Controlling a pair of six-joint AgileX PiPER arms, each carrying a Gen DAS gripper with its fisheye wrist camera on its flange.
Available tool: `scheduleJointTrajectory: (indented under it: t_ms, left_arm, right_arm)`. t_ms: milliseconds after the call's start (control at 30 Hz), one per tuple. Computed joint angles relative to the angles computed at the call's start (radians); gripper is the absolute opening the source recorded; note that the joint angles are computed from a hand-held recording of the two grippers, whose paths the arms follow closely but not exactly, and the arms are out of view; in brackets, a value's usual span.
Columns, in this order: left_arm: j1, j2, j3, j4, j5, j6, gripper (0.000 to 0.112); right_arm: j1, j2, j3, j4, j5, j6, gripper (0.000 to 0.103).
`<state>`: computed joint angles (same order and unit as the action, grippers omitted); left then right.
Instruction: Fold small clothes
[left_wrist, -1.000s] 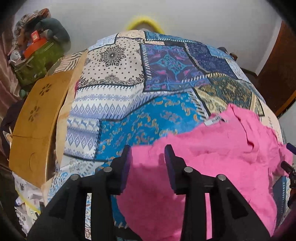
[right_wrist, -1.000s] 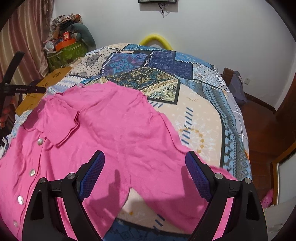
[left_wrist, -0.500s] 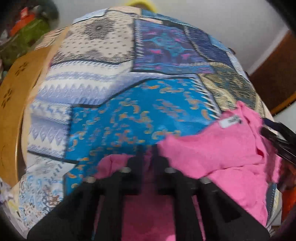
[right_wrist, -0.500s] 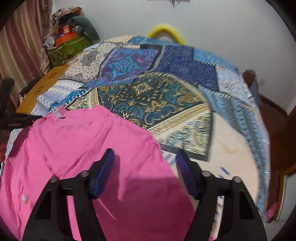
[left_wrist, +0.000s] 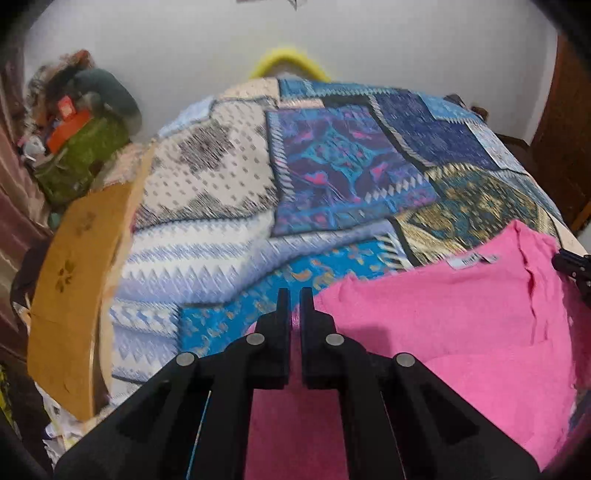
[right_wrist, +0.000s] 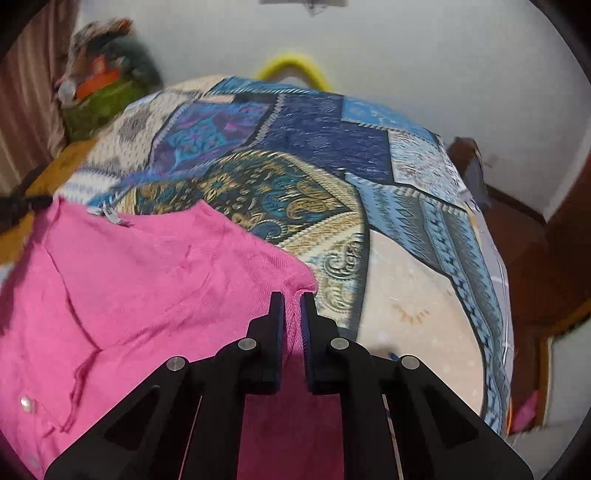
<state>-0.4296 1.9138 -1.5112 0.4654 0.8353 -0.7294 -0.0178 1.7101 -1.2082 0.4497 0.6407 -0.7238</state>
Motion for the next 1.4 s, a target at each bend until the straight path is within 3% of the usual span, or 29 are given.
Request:
scheduleJointTrajectory:
  t_ms: [67, 167, 233, 367, 433, 567, 733, 900, 1067, 1133, 1367, 1400]
  left_arm:
    - [-0.016, -0.03, 0.029, -0.012, 0.0, 0.008, 0.007]
    - [-0.041, -0.107, 0.095, -0.059, -0.011, 0.022, 0.021]
    - [-0.074, -0.163, 0.137, -0.056, -0.007, -0.002, 0.029]
    - [-0.134, -0.277, 0.209, -0.081, 0.002, -0.048, 0.038]
    - [-0.162, -0.333, 0.24, -0.095, 0.003, -0.086, 0.042]
    - [-0.267, -0.417, 0.296, -0.036, 0.035, -0.218, 0.053]
    - [-0.371, -0.441, 0.351, -0.018, 0.073, -0.317, 0.055]
    - [-0.439, -0.433, 0.412, 0.006, 0.058, -0.417, 0.057]
    - [-0.461, -0.39, 0.446, -0.006, 0.024, -0.452, 0.058]
    - [-0.456, -0.367, 0.449, -0.027, 0.01, -0.442, 0.058]
    - [-0.466, -0.35, 0.457, -0.008, 0.007, -0.458, 0.059]
    - [-0.465, -0.35, 0.456, -0.009, 0.01, -0.456, 0.059]
  right_arm:
    - [-0.033, -0.022, -0.007, 0.053, 0.07, -0.029, 0.012]
    - [-0.063, -0.098, 0.023, 0.078, 0.129, -0.071, 0.022]
    - [-0.083, -0.168, 0.06, 0.099, 0.144, -0.088, 0.039]
    - [-0.168, -0.3, 0.116, 0.162, 0.214, -0.17, 0.045]
    - [-0.241, -0.36, 0.143, 0.201, 0.269, -0.218, 0.054]
    - [-0.4, -0.46, 0.209, 0.252, 0.34, -0.333, 0.055]
    - [-0.576, -0.491, 0.255, 0.216, 0.373, -0.41, 0.056]
    - [-0.745, -0.458, 0.308, 0.195, 0.321, -0.52, 0.056]
    - [-0.864, -0.345, 0.299, 0.191, 0.266, -0.553, 0.056]
    - [-0.898, -0.286, 0.276, 0.218, 0.295, -0.57, 0.056]
    - [-0.891, -0.158, 0.235, 0.243, 0.296, -0.518, 0.055]
    - [-0.899, -0.154, 0.233, 0.256, 0.301, -0.528, 0.048]
